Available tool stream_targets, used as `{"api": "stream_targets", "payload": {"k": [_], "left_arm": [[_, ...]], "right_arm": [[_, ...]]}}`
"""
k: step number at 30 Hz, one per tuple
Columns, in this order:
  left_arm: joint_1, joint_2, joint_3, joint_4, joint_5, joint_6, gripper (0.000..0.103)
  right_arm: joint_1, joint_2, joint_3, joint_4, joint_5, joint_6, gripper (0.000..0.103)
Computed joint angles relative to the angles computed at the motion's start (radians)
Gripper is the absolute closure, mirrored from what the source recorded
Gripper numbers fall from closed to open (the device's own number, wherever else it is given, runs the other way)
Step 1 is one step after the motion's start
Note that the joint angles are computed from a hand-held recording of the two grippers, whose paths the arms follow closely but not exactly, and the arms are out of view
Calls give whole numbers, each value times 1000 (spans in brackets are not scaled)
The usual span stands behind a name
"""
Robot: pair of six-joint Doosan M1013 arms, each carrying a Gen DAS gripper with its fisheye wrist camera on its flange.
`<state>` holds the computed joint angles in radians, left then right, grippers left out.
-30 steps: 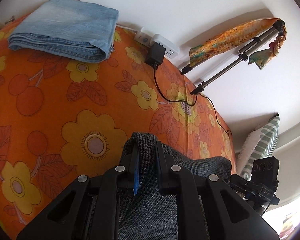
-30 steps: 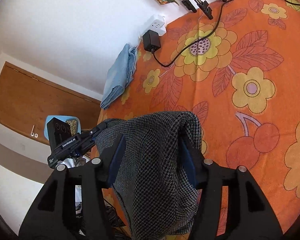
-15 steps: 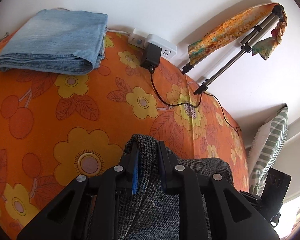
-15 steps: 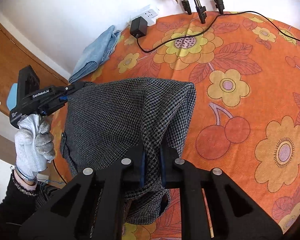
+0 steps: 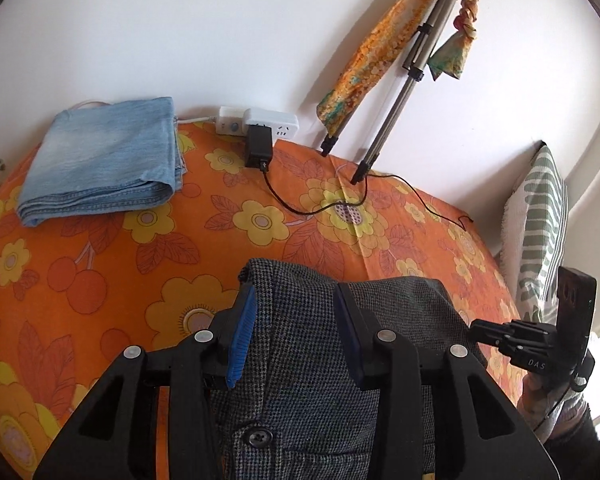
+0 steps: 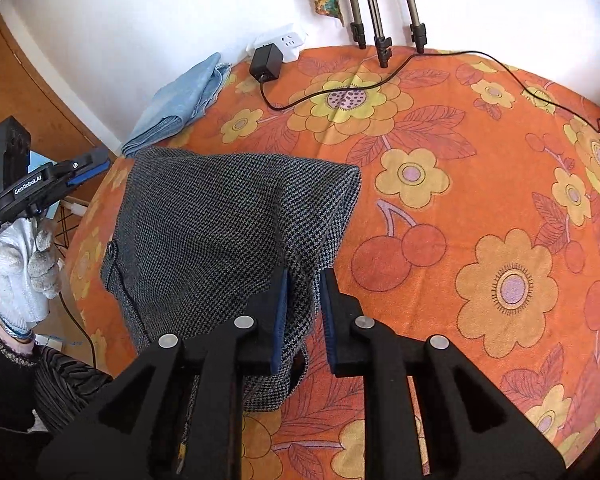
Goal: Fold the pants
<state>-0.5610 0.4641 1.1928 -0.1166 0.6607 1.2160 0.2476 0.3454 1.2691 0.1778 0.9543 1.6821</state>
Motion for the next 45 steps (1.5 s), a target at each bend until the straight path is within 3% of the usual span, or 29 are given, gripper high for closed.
{"api": "stream_targets", "payload": {"k": [5, 8, 11, 20, 26, 32, 33, 38, 39, 41, 45], "left_arm": [[0, 44, -47, -41, 56, 41, 70], [9, 78, -80, -37, 103, 14, 72], [23, 106, -104, -77, 129, -1, 72], [15, 191, -225, 30, 218, -62, 72], [21, 148, -187, 97, 200, -119, 68], [39, 69, -82, 27, 139, -74, 66], [40, 61, -70, 7, 138, -62, 58], [38, 34, -25, -47, 136, -20, 29], [37, 33, -21, -58, 136, -15, 27], [35, 34, -20, -74, 144, 2, 27], [45, 47, -25, -130, 174, 20, 27]], "right_arm": [[38, -30, 26, 16, -80, -59, 85], [54, -10, 19, 72, -29, -124, 85], [73, 15, 14, 19, 19, -111, 85], [44, 21, 34, 71, 33, -135, 84], [24, -3, 46, 117, 35, -157, 81], [22, -25, 68, 103, -24, -122, 80], [22, -29, 74, 96, -38, -107, 76], [12, -38, 99, 85, -87, -32, 34], [13, -38, 101, 59, -93, -3, 22], [10, -38, 108, 42, -101, 42, 18], [-29, -29, 126, 218, -85, 41, 18]]}}
